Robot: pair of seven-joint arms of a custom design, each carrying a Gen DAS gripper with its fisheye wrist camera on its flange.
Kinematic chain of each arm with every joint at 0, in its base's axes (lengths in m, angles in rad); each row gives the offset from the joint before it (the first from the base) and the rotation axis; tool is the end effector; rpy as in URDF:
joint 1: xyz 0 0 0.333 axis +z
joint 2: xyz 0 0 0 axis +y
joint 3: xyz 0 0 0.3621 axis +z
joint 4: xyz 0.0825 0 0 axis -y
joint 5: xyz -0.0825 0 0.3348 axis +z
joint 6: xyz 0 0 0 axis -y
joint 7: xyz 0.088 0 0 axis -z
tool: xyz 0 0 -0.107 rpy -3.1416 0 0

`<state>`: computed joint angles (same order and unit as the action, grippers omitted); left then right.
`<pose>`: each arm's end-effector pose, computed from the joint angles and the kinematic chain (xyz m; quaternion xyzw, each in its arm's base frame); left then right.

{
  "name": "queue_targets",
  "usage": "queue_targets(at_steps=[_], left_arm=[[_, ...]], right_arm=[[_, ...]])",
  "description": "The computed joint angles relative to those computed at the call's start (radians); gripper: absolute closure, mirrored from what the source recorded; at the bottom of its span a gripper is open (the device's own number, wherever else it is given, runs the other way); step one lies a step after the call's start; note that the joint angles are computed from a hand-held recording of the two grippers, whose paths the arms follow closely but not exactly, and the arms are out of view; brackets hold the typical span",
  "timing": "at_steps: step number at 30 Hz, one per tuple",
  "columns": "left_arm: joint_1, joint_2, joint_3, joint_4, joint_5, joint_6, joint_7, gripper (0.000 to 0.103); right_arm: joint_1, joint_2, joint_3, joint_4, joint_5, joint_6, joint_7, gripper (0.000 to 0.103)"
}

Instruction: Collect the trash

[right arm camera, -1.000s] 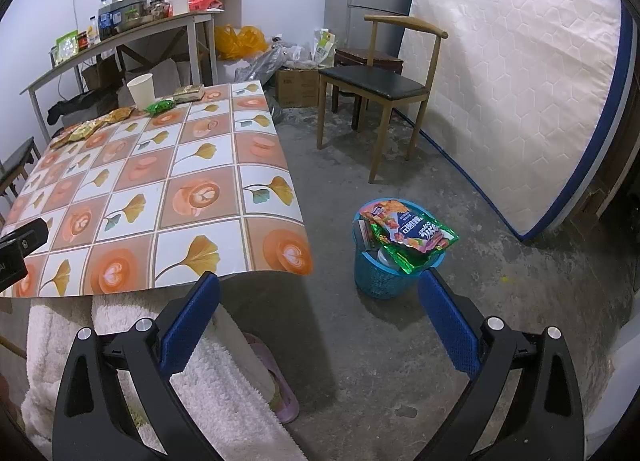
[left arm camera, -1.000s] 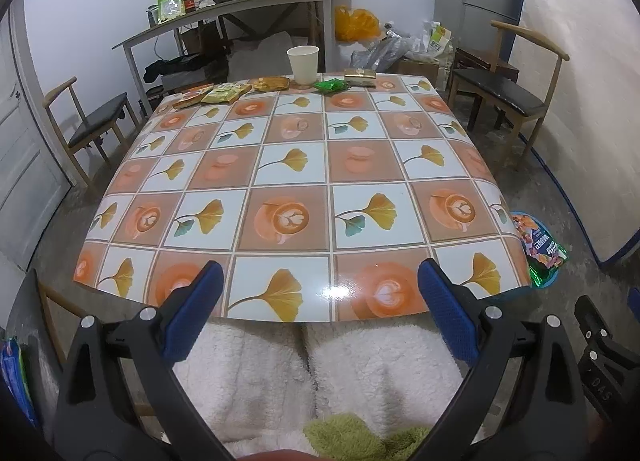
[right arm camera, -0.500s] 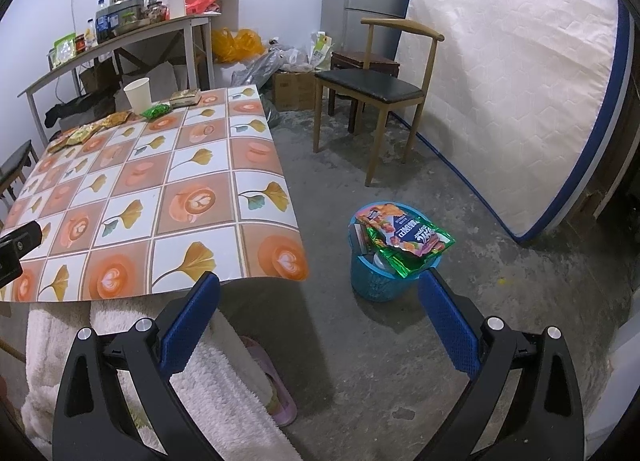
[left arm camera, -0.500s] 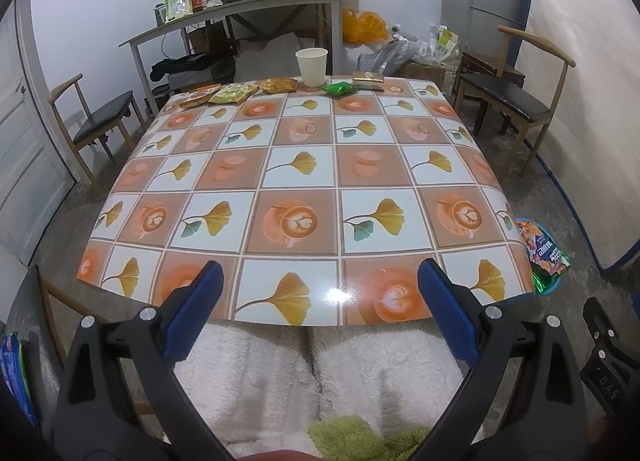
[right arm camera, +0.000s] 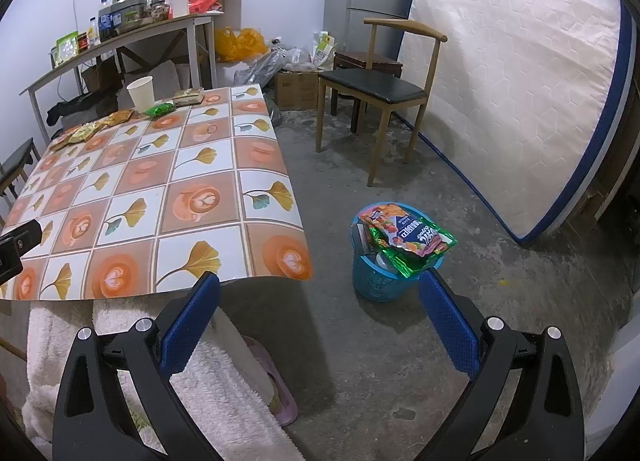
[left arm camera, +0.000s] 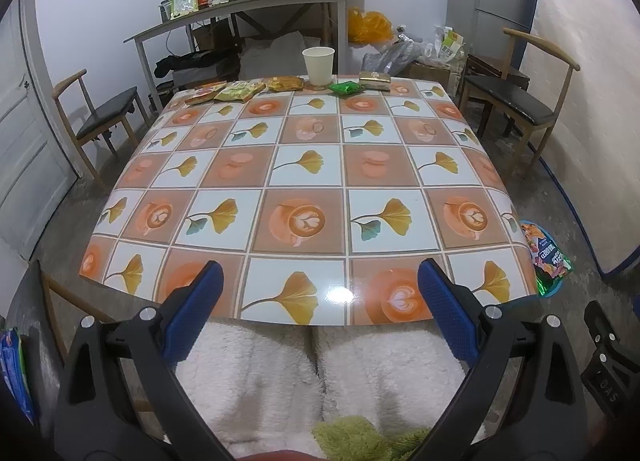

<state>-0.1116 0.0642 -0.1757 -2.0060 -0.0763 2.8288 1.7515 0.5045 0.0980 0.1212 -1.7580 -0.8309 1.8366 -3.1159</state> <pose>0.5545 -0.1566 0.5844 -0.5130 0.7738 -0.2951 0.2256 0.4865 0.2744 0.5863 -0.3756 0.8439 -0.3654 0.1150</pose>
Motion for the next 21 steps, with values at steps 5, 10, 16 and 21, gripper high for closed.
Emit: queue_targets(at_steps=[5,10,16,21], left_arm=[[-0.001,-0.003,0.002,-0.004,0.004,-0.002,-0.006,0.009],[-0.001,-0.002,0.002,-0.004,0.004,-0.001,-0.007,0.009],[0.001,-0.003,0.002,-0.006,-0.002,-0.002,-0.003,0.009],[0.002,-0.002,0.002,-0.005,-0.005,-0.003,-0.001,0.009]], right_arm=[[0.0,0.002,0.0,0.002,0.001,0.001,-0.003,0.007],[0.002,0.004,-0.001,0.004,0.0,0.0,-0.003,0.007],[0.003,0.006,-0.002,0.008,0.0,-0.001,-0.004,0.007],[0.006,0.01,-0.001,0.014,-0.002,-0.004,-0.005,0.007]])
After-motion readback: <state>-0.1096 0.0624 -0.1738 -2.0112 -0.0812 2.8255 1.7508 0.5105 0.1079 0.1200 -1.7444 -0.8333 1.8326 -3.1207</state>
